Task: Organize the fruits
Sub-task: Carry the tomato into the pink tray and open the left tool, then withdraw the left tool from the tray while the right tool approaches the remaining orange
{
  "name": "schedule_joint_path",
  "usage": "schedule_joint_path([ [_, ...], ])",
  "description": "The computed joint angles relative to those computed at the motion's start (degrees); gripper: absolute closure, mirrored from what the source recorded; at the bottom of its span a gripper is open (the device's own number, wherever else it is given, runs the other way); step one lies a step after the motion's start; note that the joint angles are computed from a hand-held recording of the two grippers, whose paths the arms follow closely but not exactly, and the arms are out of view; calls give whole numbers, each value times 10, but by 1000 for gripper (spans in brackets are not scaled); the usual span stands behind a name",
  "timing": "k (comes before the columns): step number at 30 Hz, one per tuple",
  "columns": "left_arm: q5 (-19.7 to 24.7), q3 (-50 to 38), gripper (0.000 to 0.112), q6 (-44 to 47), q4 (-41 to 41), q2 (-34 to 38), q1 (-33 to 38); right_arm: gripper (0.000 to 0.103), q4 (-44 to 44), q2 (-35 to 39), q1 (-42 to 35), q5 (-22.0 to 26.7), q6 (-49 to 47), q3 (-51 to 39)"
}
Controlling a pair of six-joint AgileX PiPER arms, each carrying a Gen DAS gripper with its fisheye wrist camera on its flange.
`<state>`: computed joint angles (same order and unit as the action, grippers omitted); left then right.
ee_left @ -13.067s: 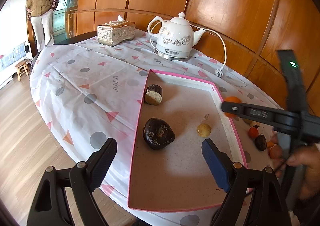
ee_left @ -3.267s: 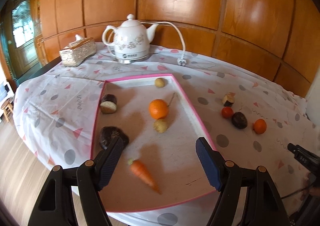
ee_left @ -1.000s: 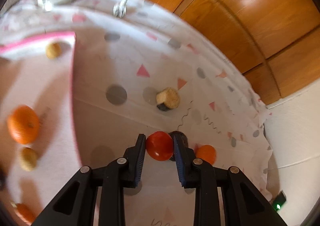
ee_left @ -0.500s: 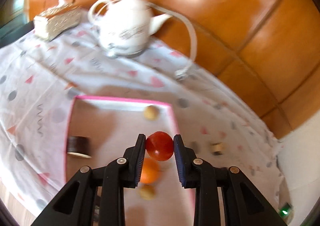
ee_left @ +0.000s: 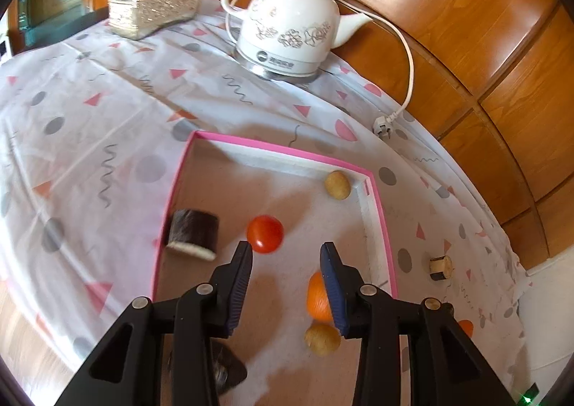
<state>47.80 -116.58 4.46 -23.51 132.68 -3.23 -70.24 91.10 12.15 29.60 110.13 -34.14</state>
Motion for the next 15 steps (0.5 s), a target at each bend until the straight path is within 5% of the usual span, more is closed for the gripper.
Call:
schedule_joint_path([
  [10,-199,314,66,133,-6,-181,-41,59,-7,4,-1,-13,4,-1],
  [15,-254,403,62,178,-15,-235,-59,59,-12,10,4,-38,-12,-10],
])
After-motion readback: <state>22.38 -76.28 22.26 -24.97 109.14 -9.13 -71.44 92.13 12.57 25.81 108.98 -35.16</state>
